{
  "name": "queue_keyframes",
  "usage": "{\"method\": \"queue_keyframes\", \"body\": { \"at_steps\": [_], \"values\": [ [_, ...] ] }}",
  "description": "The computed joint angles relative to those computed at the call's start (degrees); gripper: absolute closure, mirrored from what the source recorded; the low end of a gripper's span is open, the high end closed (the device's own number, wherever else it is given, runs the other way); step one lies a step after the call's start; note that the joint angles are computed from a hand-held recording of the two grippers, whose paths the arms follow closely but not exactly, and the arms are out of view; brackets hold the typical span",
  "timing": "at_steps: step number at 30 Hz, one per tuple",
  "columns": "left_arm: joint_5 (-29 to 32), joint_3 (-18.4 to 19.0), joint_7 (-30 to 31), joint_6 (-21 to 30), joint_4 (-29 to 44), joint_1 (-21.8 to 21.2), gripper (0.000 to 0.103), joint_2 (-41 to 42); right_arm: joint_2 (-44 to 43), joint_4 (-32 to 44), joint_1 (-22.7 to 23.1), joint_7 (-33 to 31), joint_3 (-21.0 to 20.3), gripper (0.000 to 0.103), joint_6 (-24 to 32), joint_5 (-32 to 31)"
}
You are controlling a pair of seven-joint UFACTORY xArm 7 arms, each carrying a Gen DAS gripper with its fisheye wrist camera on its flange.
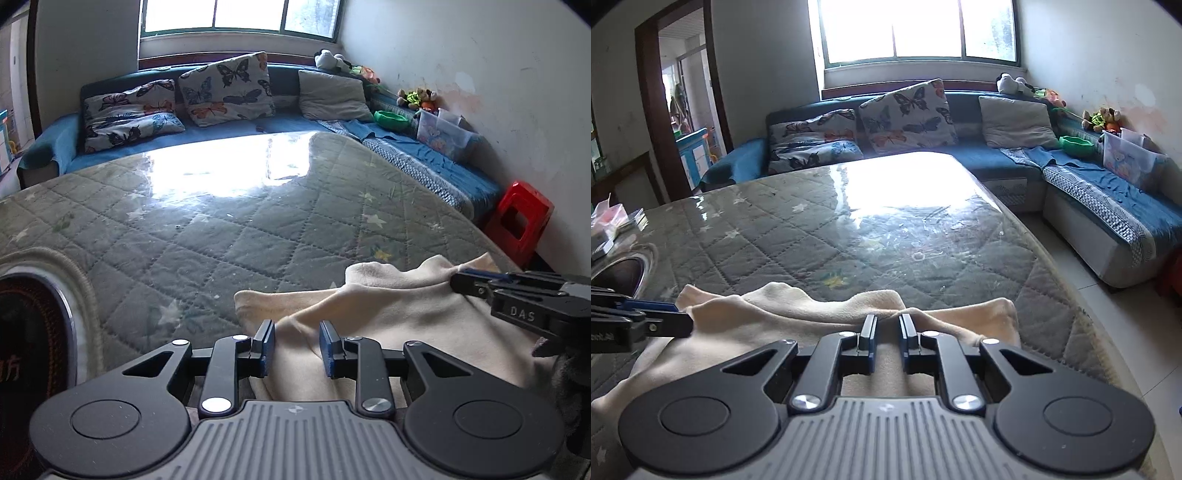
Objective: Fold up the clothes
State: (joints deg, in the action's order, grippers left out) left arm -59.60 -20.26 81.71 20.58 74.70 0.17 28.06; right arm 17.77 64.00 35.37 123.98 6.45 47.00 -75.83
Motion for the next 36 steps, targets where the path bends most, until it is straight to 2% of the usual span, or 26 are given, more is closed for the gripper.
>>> {"method": "queue_keyframes", "body": {
  "at_steps": [3,6,9,11,13,18,19,24,30,36],
  "values": [
    [-0.2,-1.1,2.4,-2.8,1.3,-0.5,0.074,1.6,0.7,0.6,0.0,-0.3,-0.2,0.091,0.6,0.1],
    [1.2,-1.6,1.5,-4.5,2.9,-1.1,0.073,3.5,1.6,1.7,-0.1,-1.2,-0.6,0.091,1.0,0.6],
    [3.3,-1.9,-1.8,-3.1,3.7,-0.4,0.073,3.8,1.3,1.8,-0.1,-1.5,-0.9,0.09,1.0,0.7],
    [3.1,-2.7,-1.7,-1.8,3.2,1.2,0.074,2.9,0.4,1.3,0.1,-0.9,-0.8,0.089,1.1,0.3],
    [0.6,-4.1,1.5,-1.7,1.3,3.2,0.074,1.3,-0.6,0.6,0.6,-1.4,-0.2,0.084,1.9,-0.1],
    [-11.3,-6.0,15.2,2.4,-6.2,7.9,0.068,-6.0,-4.1,-2.6,3.6,-2.3,3.3,0.084,7.0,1.1],
    [-13.4,-5.8,16.7,3.4,-7.7,8.4,0.065,-7.5,-4.6,-3.1,4.3,-1.9,4.0,0.084,8.2,1.5],
    [-19.7,-3.2,22.9,7.6,-13.6,8.4,0.064,-12.8,-5.0,-4.3,6.8,0.0,6.4,0.084,12.2,2.3],
    [-21.6,0.6,25.0,4.4,-14.6,3.5,0.064,-12.0,-2.1,-3.5,8.4,1.6,6.0,0.083,13.9,1.8],
    [-22.9,4.9,24.8,5.6,-14.6,0.0,0.062,-12.0,-3.2,-4.4,9.5,5.1,6.2,0.083,15.9,1.8]
  ]
}}
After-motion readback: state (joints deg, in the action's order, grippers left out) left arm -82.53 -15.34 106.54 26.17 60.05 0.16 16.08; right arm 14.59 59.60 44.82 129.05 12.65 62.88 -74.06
